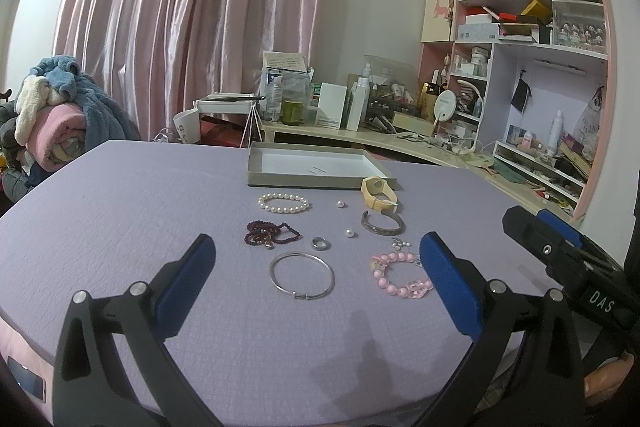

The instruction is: Organize jewelry

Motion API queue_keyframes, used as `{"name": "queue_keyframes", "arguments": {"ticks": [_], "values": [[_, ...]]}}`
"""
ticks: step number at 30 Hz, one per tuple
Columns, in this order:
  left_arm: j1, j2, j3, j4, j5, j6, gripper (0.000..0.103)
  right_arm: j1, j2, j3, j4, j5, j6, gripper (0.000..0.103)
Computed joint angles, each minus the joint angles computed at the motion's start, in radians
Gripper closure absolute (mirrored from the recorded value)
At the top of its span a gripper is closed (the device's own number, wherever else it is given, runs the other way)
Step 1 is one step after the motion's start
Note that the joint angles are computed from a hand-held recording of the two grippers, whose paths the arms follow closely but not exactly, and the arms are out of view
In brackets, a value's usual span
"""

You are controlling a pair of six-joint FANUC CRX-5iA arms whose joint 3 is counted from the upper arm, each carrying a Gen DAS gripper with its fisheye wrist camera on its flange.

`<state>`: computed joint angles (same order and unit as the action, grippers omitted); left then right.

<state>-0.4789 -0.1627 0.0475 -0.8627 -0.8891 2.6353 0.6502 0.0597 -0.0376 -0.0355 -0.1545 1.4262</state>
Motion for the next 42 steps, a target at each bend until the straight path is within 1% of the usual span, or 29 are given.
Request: {"name": "queue_keyframes", "arguments": {"ticks": [8, 9, 11, 14, 15, 17, 18, 20, 23, 25, 26, 28, 29, 32, 34, 36, 37, 39, 40, 42], "values": [[0.006, -0.005, -0.007, 0.004, -0.001, 0.001, 0.002, -0.001, 0.001, 0.006, -0.013, -0.009, 0.017, 0.001], [0.008, -0.007, -0.008, 0.005, -0.001, 0.001, 0.002, -0.012, -0.005, 0.029, -0.056, -0.04, 0.06, 0.001], [0.018, -0.011, -0.012, 0.014, 0.0, -0.005, 0.002, -0.005, -0.007, 0.021, -0.019, -0.037, 0.022, 0.001], [0.021, -0.011, -0.007, 0.022, -0.011, -0.01, 0.002, -0.006, -0.007, 0.027, -0.018, -0.048, 0.022, 0.001], [0.024, -0.009, -0.002, 0.026, -0.016, -0.014, 0.002, 0.005, 0.005, 0.013, 0.038, -0.029, -0.033, 0.001], [0.034, -0.006, 0.008, 0.044, -0.027, -0.026, 0.002, 0.003, 0.016, 0.023, 0.054, -0.043, -0.048, 0.001], [0.043, -0.004, 0.014, 0.057, -0.034, -0.036, 0.002, 0.008, 0.026, 0.021, 0.104, -0.043, -0.099, 0.001], [0.061, 0.001, 0.026, 0.09, -0.043, -0.058, 0.002, 0.009, 0.042, 0.041, 0.143, -0.086, -0.137, 0.001], [0.104, 0.016, 0.051, 0.178, -0.055, -0.127, 0.002, 0.002, 0.074, 0.102, 0.117, -0.178, -0.117, 0.001], [0.137, 0.029, 0.069, 0.243, -0.071, -0.176, 0.002, -0.003, 0.107, 0.158, 0.11, -0.264, -0.114, 0.001], [0.148, 0.038, 0.082, 0.267, -0.085, -0.192, 0.002, -0.006, 0.131, 0.196, 0.108, -0.323, -0.114, 0.001], [0.189, 0.057, 0.103, 0.341, -0.109, -0.235, 0.002, -0.008, 0.161, 0.242, 0.12, -0.402, -0.13, 0.001], [0.205, 0.066, 0.111, 0.37, -0.121, -0.251, 0.002, -0.012, 0.188, 0.286, 0.109, -0.465, -0.126, 0.001], [0.255, 0.106, 0.145, 0.468, -0.168, -0.309, 0.002, -0.027, 0.237, 0.368, 0.073, -0.571, -0.107, 0.001], [0.277, 0.132, 0.164, 0.512, -0.196, -0.339, 0.002, -0.032, 0.272, 0.414, 0.066, -0.628, -0.097, 0.001], [0.293, 0.15, 0.171, 0.544, -0.213, -0.365, 0.002, -0.028, 0.302, 0.447, 0.084, -0.671, -0.093, 0.009], [0.304, 0.16, 0.174, 0.565, -0.224, -0.383, 0.002, -0.027, 0.317, 0.464, 0.093, -0.694, -0.096, 0.011], [0.325, 0.168, 0.169, 0.603, -0.23, -0.407, 0.002, -0.03, 0.357, 0.517, 0.085, -0.753, -0.098, 0.023], [0.33, 0.17, 0.17, 0.608, -0.236, -0.41, 0.002, -0.032, 0.377, 0.544, 0.088, -0.781, -0.108, 0.025], [0.345, 0.176, 0.171, 0.62, -0.253, -0.41, 0.002, -0.034, 0.402, 0.573, 0.098, -0.8, -0.121, 0.026]]}}
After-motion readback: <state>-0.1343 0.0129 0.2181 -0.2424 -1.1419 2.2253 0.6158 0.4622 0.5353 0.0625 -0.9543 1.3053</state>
